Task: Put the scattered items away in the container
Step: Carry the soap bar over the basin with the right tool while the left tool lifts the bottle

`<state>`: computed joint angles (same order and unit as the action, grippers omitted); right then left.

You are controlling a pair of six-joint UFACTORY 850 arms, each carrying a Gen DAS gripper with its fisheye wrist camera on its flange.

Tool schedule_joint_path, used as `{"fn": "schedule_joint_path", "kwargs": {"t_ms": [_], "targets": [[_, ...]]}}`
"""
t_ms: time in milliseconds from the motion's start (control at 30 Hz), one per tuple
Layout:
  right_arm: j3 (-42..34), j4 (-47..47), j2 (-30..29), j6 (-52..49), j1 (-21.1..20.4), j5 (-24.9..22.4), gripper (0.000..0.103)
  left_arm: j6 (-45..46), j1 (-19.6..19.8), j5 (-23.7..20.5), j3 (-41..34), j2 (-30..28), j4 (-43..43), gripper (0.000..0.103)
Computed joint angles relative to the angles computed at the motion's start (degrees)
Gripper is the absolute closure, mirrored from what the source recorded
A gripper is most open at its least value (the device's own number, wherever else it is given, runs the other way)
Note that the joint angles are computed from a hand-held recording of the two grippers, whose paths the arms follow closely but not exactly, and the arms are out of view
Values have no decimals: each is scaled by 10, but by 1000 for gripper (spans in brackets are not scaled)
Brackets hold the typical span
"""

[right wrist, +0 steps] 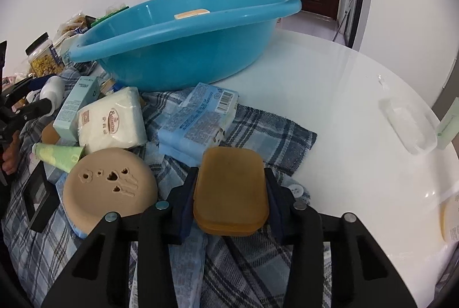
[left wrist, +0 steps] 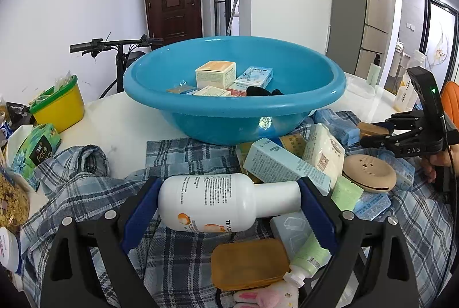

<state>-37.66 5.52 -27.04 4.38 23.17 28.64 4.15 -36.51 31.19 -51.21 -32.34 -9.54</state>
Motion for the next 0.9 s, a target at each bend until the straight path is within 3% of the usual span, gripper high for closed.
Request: {"fn": "schedule_joint_path", "kwargs": {"t_ms": [233,467,600,900], "targets": [[39,49,53,-16,14,34,62,-20,4,13,7,6,15,8],[51,118,115,-55,63,68,62,-29,5,21,13,12,23,8],[6,151,108,-106,90,43,62,-18,1,21,14,13,14,8],[-83,185,65,-150,101,12,62,-18,1,22,17,17,7,8]]}}
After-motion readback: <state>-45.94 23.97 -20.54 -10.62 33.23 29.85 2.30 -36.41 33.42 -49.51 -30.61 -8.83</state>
